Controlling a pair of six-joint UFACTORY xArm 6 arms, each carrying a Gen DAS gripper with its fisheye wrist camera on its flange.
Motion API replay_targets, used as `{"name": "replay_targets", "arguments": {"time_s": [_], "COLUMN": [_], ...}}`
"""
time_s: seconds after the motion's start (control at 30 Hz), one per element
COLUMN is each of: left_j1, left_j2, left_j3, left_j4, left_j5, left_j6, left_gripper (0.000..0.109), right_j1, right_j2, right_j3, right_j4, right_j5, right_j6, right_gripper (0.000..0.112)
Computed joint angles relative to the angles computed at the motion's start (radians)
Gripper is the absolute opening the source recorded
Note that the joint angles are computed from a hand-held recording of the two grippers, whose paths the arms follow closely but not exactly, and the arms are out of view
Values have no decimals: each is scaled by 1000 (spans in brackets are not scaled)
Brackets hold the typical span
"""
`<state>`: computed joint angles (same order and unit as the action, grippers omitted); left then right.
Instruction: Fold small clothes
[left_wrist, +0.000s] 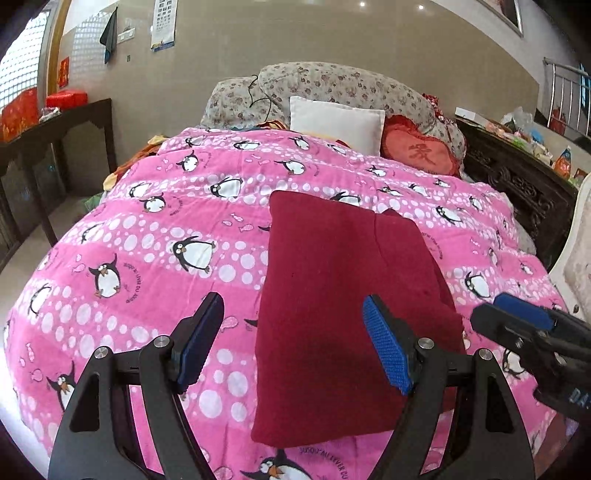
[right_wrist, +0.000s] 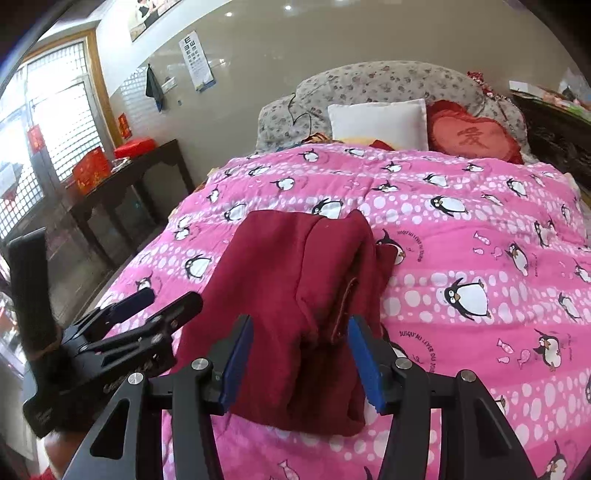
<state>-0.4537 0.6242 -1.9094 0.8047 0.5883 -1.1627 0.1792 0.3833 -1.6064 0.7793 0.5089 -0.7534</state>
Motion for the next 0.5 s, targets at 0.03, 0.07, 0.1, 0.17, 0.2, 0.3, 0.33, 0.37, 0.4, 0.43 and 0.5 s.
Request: {"name": "replay_targets", "arguments": {"time_s": [0.03,0.07,0.1,0.17,0.2,0.3,0.33,0.37,0.4,0.43,0.5], "left_j1": [-3,-5,-6,-3,-1,0,-2,-1,-2,-1,1], "left_j2": [3,2,0,-8,-8,-9,-9,-9,-7,-4,2], "left_j3": [-6,-7,-5,9,9,11,11,11,10,7,3], "left_j4": [5,13,18,7,-6,3,12,15,14,6,-3], "left_j5": [15,26,31,26,25,38,43,46,47,46,44], "left_j6": [7,6,3,4,10,-3,-9,-10,-9,-2,4], "left_gripper": [78,78,78,78,78,78,78,78,78,78,78], "right_j1": [4,7,10,13,14,15,18,21,25,27,29], "right_j2": [2,9,14,21,25,36,38,37,39,41,49], "right_j3": [1,-5,-8,-12,-16,-26,-25,-22,-21,-22,-32], "right_j4": [-4,-13,-22,-38,-41,-44,-50,-58,-71,-79,-84], "right_j5": [-14,-22,-32,-38,-39,-39,-45,-54,-63,-67,-62], "right_j6": [4,11,20,35,39,39,37,37,39,40,41], "right_gripper": [51,51,51,51,51,51,51,51,51,51,51]}}
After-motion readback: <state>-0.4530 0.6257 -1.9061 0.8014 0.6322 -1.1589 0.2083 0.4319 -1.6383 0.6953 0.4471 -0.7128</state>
